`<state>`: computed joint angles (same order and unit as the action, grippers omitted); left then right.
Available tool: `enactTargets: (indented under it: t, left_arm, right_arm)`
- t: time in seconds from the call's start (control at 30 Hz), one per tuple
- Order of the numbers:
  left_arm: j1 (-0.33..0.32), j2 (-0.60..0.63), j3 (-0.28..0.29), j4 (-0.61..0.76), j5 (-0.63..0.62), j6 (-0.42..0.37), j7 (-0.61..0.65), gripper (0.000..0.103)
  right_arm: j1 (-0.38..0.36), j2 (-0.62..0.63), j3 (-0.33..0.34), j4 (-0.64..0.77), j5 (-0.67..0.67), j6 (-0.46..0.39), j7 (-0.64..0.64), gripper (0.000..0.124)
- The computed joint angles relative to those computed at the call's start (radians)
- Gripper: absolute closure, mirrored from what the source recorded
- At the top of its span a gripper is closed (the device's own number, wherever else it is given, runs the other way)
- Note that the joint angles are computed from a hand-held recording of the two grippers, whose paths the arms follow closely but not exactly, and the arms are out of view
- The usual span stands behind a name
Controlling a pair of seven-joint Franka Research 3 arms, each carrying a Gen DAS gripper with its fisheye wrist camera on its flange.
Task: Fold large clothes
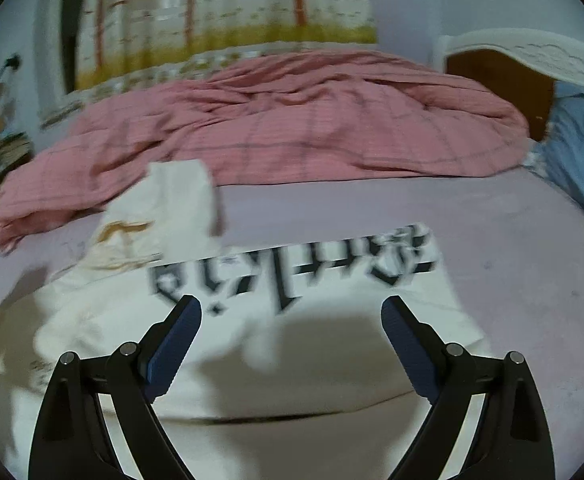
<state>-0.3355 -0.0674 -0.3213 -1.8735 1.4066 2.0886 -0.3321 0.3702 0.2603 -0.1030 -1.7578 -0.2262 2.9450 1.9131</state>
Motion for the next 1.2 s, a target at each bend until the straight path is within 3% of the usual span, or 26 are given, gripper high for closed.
enactTargets:
  t: [0.07,0.17,0.27,0.33,0.37,0.5,0.57,0.67,0.73,0.83,0.9,0.97,1.07,1.2]
  left_arm:
    - [0.005,0.095,0.019,0.064,-0.056,0.132,0.044,0.1]
    - [-0.01,0.249,0.051,0.155,-0.198,0.203,0.168,0.1]
    - [-0.021,0.313,0.073,0.162,-0.279,0.296,0.275,0.098]
    - [-0.05,0.343,0.079,0.21,-0.331,0.263,0.364,0.094]
    - [-0.067,0.339,0.088,0.213,-0.329,0.255,0.379,0.086]
    - [-0.125,0.241,0.108,0.113,-0.244,0.248,0.338,0.038]
    - [-0.123,0.16,0.095,0.029,-0.233,0.248,0.31,0.03]
    - [-0.091,0.013,0.066,-0.116,-0.148,0.246,0.168,0.029]
    - [-0.057,-0.084,0.047,-0.198,-0.098,0.201,0.073,0.026]
    - [-0.002,-0.174,0.015,-0.265,-0.113,0.06,0.037,0.026]
    - [0.038,-0.206,0.014,-0.302,-0.162,0.009,0.055,0.026]
    - [0.076,-0.237,0.047,-0.353,-0.237,0.072,0.045,0.027]
    - [0.122,-0.264,0.136,-0.441,-0.373,0.289,0.041,0.028]
    - [0.15,-0.215,0.172,-0.451,-0.572,0.357,0.146,0.028]
  right_arm:
    - [0.032,-0.007,-0.053,0.0,-0.078,0.001,0.092,0.031]
    - [-0.053,-0.037,0.044,-0.03,0.061,0.044,-0.039,0.031]
    - [-0.019,-0.046,0.008,-0.037,0.022,0.064,-0.03,0.031]
    - [0.027,-0.039,-0.045,-0.029,-0.063,0.057,0.038,0.031]
    - [0.027,-0.035,-0.044,-0.026,-0.069,0.049,0.047,0.031]
    - [-0.028,-0.016,0.031,-0.009,0.028,0.008,-0.043,0.031]
    - [-0.024,-0.02,0.029,-0.016,0.034,0.015,-0.053,0.031]
    - [0.0,-0.033,0.006,-0.038,-0.003,0.05,-0.031,0.031]
    - [-0.002,-0.045,0.018,-0.057,0.005,0.078,-0.056,0.031]
    - [-0.05,-0.069,0.115,-0.098,0.111,0.132,-0.219,0.031]
    - [-0.101,-0.09,0.219,-0.134,0.225,0.165,-0.398,0.031]
    - [-0.161,-0.109,0.34,-0.157,0.362,0.171,-0.591,0.032]
    - [-0.242,-0.125,0.527,-0.133,0.619,0.078,-0.918,0.032]
    - [-0.154,-0.1,0.529,-0.037,0.611,-0.128,-0.949,0.033]
